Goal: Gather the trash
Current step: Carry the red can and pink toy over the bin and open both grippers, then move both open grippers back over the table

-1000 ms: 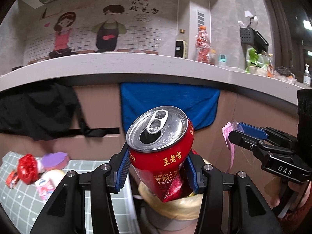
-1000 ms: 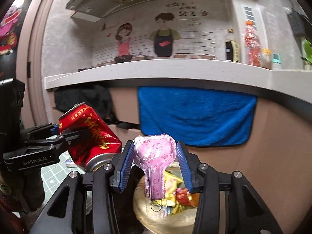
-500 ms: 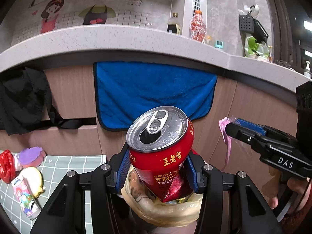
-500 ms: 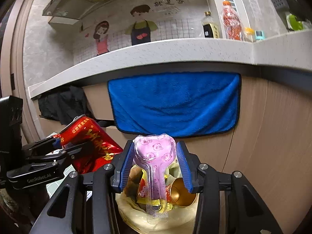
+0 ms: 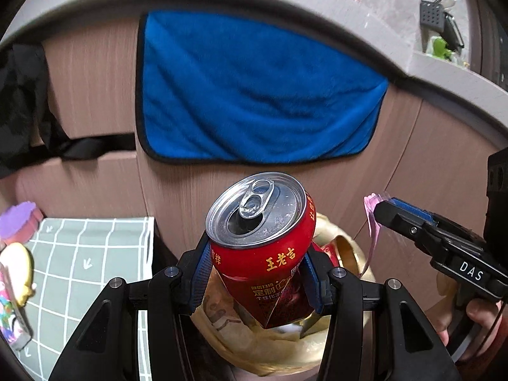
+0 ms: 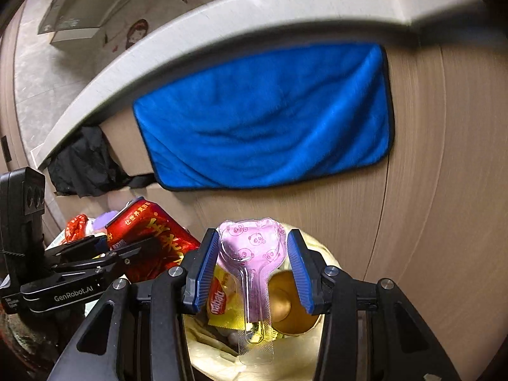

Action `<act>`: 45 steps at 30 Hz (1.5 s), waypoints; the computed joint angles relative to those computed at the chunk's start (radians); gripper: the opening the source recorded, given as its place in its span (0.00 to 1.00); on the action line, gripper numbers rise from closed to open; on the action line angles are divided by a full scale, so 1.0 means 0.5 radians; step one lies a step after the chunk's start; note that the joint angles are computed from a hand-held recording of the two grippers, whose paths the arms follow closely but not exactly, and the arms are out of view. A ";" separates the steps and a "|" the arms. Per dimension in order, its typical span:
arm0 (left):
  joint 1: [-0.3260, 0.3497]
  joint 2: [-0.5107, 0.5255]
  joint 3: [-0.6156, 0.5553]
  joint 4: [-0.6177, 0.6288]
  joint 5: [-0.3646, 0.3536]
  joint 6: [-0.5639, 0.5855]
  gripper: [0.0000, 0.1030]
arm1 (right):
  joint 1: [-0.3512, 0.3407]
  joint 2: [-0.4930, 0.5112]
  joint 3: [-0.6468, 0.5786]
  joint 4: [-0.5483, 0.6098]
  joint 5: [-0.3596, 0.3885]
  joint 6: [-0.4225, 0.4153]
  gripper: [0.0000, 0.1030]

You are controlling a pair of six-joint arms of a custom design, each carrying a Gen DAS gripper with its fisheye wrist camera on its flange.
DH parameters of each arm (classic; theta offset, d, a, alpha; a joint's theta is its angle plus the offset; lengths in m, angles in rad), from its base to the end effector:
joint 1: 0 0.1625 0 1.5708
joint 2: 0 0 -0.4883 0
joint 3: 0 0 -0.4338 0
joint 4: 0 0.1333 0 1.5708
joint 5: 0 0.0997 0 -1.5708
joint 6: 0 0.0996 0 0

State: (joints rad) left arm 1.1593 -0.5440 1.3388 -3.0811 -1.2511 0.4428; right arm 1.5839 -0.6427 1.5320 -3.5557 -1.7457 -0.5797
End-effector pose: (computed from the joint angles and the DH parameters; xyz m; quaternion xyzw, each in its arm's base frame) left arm -0.1927 -0.8531 0.0996 0.3324 0.8647 -0.3433 0.1545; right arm 0.1264 -0.7954 0.1620 0.2049 -0.8266 0.4773 0.2166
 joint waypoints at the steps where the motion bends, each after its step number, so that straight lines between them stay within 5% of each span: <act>1: 0.005 0.014 -0.021 0.028 0.005 -0.010 0.50 | -0.011 0.006 -0.016 0.026 0.001 0.018 0.40; 15: 0.059 0.138 -0.214 0.352 0.076 -0.080 0.50 | -0.119 0.100 -0.183 0.308 0.016 0.209 0.40; 24: 0.100 0.143 -0.300 0.548 -0.123 -0.133 0.52 | -0.115 0.130 -0.233 0.343 -0.044 0.252 0.42; 30: 0.100 0.109 -0.277 0.493 -0.165 -0.175 0.72 | -0.102 0.129 -0.220 0.289 -0.097 0.251 0.44; 45: 0.092 -0.085 -0.053 0.244 -0.149 -0.180 0.74 | -0.048 0.033 -0.041 0.084 -0.040 0.224 0.50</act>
State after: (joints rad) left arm 1.2053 -0.5866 1.3122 -2.9589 -1.3255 0.3530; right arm 1.5601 -0.6262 1.5114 -3.5135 -1.7658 -0.4674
